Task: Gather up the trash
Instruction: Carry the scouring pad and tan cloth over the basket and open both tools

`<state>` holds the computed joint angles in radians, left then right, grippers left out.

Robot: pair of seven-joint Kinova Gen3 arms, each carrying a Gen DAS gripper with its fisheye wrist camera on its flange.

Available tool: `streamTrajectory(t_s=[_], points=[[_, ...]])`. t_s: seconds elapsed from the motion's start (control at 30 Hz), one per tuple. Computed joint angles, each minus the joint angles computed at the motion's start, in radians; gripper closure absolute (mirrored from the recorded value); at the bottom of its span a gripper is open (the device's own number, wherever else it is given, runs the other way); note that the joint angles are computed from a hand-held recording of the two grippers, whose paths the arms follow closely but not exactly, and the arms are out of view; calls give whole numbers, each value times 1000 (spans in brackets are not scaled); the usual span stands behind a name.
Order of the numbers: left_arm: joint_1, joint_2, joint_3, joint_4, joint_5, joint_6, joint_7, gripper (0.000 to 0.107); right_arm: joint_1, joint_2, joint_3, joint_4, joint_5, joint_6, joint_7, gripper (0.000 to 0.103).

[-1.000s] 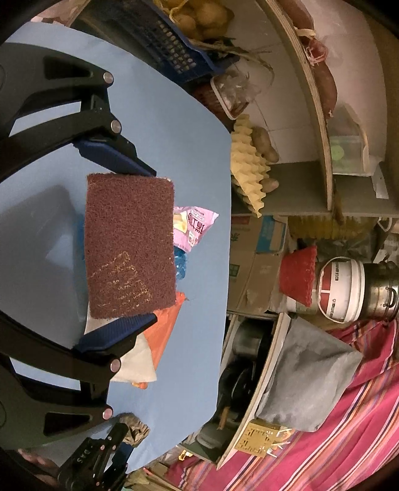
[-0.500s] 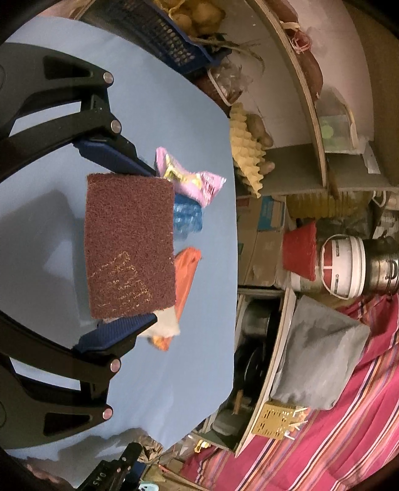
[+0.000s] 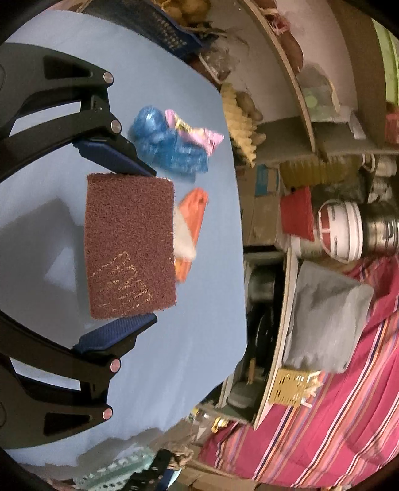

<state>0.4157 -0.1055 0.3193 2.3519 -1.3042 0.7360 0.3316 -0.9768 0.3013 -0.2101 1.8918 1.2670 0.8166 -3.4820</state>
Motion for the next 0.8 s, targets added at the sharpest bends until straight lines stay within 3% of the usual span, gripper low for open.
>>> streamTrajectory(t_s=[0.1,0.23,0.37,0.8], points=[[54,46,52,-45,9,76,0,24,18,-54,1,68,25,4,-64,62],[126,93,56,-102,-3,77,33,24,67,-121,-22,148,37,22,-95,61],[222,187,63,-186,-33,137,47,24,134,-180,-40,228,36,21,-104,61],[446,418,-11,-465,-76,67,-13,24,379,-379,-59,488,104,-138,-273,61]])
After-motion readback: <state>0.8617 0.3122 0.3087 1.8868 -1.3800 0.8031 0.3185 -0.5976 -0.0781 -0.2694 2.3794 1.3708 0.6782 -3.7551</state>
